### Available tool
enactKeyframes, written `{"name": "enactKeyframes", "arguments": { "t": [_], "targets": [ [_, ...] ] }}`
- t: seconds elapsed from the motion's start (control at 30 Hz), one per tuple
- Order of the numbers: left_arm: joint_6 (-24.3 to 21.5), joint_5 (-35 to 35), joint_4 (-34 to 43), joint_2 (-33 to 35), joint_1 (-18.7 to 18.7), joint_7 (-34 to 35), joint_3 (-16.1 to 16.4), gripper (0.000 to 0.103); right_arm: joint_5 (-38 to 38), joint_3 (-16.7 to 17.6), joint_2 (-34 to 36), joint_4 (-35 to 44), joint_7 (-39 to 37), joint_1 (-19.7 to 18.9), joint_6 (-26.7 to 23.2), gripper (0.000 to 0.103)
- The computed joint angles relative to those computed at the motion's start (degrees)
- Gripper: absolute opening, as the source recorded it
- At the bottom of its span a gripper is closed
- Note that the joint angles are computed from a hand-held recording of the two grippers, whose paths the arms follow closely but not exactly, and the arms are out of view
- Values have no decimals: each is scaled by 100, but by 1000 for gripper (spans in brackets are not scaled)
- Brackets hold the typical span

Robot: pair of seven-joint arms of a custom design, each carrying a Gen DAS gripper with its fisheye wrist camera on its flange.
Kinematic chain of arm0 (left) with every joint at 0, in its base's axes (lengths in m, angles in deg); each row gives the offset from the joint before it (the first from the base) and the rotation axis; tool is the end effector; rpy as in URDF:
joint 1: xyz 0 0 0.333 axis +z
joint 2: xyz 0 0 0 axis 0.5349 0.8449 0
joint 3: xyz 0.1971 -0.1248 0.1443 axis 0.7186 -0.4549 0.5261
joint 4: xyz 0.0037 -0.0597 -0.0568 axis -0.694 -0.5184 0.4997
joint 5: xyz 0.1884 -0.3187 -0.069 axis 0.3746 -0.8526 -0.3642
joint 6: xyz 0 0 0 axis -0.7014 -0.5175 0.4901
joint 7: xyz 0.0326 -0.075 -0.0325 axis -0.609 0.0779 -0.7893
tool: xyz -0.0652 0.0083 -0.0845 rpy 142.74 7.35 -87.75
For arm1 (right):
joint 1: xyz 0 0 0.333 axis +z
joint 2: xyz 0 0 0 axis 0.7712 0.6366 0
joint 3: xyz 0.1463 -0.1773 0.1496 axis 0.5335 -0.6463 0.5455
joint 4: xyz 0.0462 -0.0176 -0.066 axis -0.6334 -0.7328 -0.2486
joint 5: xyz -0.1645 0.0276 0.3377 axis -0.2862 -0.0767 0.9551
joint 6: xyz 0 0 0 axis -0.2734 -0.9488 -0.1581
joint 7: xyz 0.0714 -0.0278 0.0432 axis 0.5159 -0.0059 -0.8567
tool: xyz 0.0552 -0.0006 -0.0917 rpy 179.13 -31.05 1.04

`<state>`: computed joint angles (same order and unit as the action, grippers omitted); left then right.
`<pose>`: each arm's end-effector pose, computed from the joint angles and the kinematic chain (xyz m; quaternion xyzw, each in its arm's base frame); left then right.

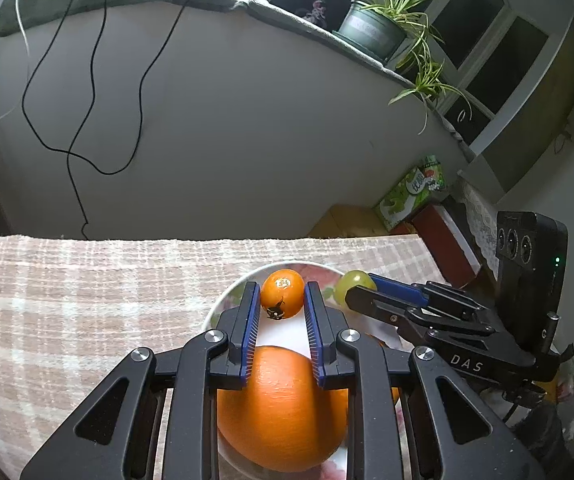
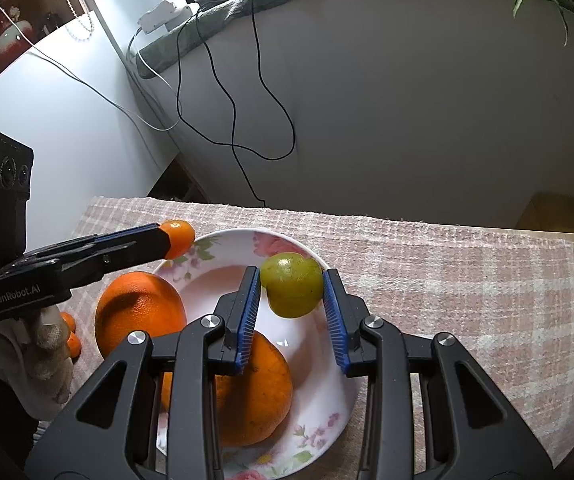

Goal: Organize fruits
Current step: 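Lower the lime and tangerine onto the plate and open both grippers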

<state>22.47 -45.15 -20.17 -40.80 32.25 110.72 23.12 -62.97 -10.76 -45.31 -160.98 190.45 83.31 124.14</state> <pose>0.6254 -0.1714 0.5280 0.3513 -0.8434 0.3939 0.1009 0.5019 0.4016 0.5116 -0.5322 0.7606 -0.1852 0.3224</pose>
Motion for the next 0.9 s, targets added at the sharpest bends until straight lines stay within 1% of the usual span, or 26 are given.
{"name": "enactKeyframes", "arguments": {
  "t": [0.07,0.13,0.17,0.23,0.27,0.4,0.5,0.53,0.8,0.9],
  "targets": [
    [-56,29,55,33,0,-13,1,21,3,-2,-25,-33,11,-3,-1,35],
    [-87,41,77,43,-2,3,-8,21,-43,-5,-69,-93,76,-3,57,44],
    [-96,46,83,49,-6,12,-13,21,-81,-6,-77,-94,105,1,53,46],
    [-76,91,100,58,-41,-22,-21,22,-106,5,-100,-109,101,-4,69,48],
    [-83,93,103,59,-42,-24,-24,25,-112,11,-106,-105,96,-3,49,48],
    [-82,112,64,16,-59,2,-31,31,-148,25,-137,-123,142,-3,25,49],
    [-51,114,14,-39,-80,9,-28,32,-218,35,-159,-134,243,17,4,57],
    [-58,99,4,-54,-76,13,-25,32,-239,41,-176,-147,263,23,-8,58],
    [-76,-90,-222,-352,26,139,69,32,-398,123,-275,-80,376,107,-234,58],
    [-99,-201,-313,-483,84,211,131,32,-479,175,-274,25,391,180,-389,58]
  ]
}}
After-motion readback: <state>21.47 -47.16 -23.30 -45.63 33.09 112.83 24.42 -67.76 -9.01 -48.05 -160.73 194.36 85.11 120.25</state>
